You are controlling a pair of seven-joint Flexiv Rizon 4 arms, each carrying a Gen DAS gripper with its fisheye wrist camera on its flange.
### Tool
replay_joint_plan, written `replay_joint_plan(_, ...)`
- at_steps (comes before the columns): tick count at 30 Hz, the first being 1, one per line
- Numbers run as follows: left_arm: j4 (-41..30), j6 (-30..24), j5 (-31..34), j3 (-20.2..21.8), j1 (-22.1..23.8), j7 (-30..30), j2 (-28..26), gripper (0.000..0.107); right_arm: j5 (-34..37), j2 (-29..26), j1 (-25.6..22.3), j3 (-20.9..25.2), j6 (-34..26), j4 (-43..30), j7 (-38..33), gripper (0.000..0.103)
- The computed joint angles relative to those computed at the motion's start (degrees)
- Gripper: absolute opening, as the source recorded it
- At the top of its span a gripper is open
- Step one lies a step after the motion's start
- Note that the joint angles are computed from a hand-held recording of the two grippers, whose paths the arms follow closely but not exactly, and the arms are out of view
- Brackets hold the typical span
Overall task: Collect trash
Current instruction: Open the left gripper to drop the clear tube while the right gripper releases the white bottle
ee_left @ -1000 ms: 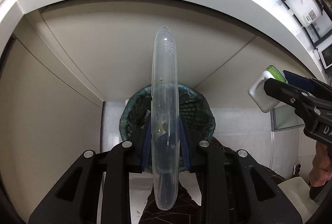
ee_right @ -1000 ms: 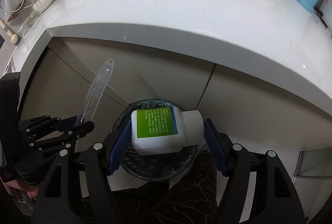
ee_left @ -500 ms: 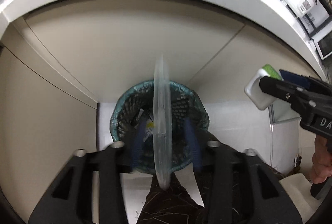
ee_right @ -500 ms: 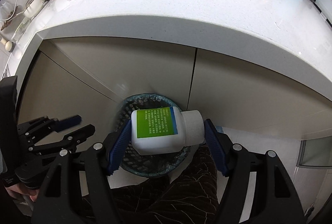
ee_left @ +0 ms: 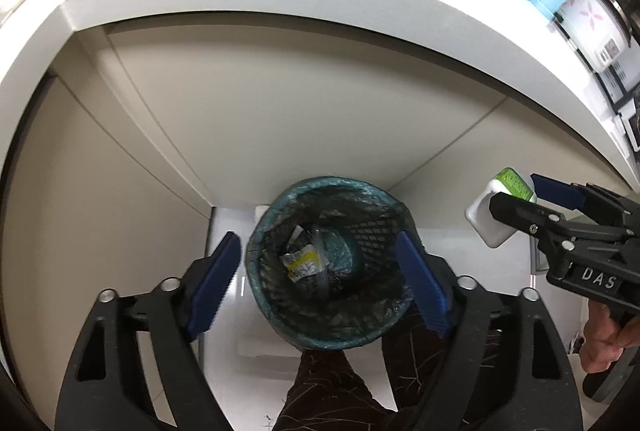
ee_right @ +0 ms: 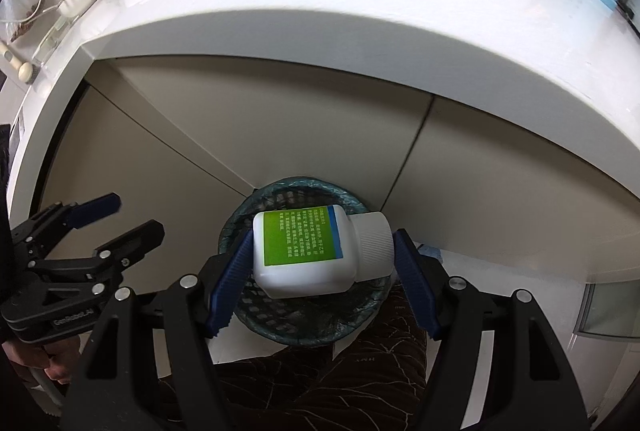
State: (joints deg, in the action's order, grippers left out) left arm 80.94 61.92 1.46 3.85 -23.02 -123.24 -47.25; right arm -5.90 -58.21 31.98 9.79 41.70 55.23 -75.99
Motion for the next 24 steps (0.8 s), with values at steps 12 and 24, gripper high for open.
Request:
replay_joint_plan(12,2.8,-0.49,1.84,2.43,-0.23,-5.05,2.33,0.097,0.15,-4.28,1.74,0.25,-2.4,-5.95,-2.72,0.067)
replay_joint_plan(24,3.4,-1.2,3.3,2.1,0.34,-7.23,3.11,0.097,0.26,-7.09,3.55,-0.37,-5.62,-10.27,-4.8,0.068)
